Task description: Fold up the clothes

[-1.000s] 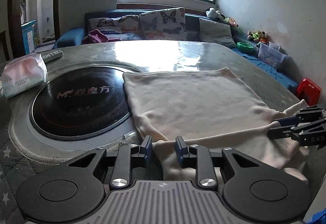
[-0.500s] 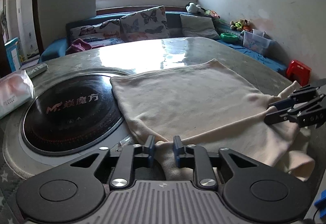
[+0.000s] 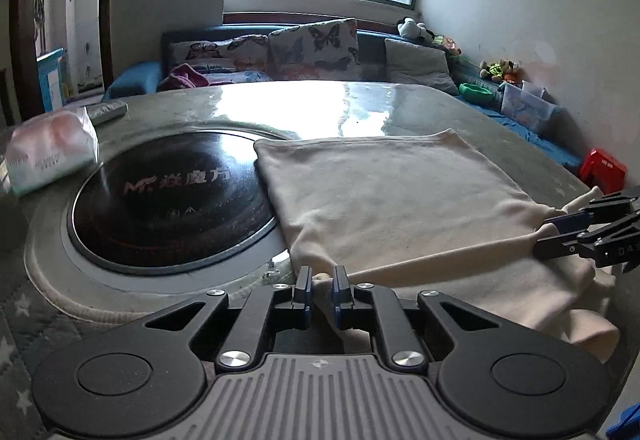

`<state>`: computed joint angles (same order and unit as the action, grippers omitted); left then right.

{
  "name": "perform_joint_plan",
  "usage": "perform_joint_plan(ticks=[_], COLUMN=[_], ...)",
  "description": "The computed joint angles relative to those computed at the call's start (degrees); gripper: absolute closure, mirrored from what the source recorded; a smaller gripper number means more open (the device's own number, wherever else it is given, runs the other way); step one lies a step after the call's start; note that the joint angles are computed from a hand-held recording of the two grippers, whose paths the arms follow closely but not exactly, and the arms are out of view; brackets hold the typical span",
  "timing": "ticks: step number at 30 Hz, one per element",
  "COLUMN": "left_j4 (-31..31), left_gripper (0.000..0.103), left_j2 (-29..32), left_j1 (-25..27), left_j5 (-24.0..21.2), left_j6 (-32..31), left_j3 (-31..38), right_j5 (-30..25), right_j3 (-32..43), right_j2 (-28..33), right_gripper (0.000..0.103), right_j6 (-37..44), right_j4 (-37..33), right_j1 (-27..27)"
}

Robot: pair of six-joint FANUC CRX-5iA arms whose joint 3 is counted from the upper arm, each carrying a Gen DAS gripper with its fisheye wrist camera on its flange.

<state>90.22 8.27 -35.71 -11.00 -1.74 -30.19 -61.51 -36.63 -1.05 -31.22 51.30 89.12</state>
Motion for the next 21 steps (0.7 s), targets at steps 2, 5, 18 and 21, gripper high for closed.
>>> perform_joint_plan(ticks=[2, 5, 18, 21], left_j4=[-2.88, -8.02, -0.04, -4.54], left_gripper=[0.092, 0.088, 0.087, 0.087], left_j2=[0.05, 0.09, -2.01, -1.96], left_j1=[0.45, 1.25, -3.24, -1.7], left_j5=[-0.36, -0.88, 0.59, 0.32], left_j6=[2.12, 6.23, -1.91, 2.27], left_j3=[0.41, 1.13, 0.04, 0.24], right_j5=[-0.54, -2.09, -5.09, -6.27], right_j3=[0.24, 1.0, 4.82, 4.52], right_j2=[0.17, 0.38, 3.67, 3.39], right_gripper=[0.058, 0.058, 0.063, 0.063], right_j6=[0.07, 0.96, 6.78, 4.85], right_j4=[0.02, 0.31, -2.6, -2.01], right_j1=[0.17, 0.94, 5.16, 6.13])
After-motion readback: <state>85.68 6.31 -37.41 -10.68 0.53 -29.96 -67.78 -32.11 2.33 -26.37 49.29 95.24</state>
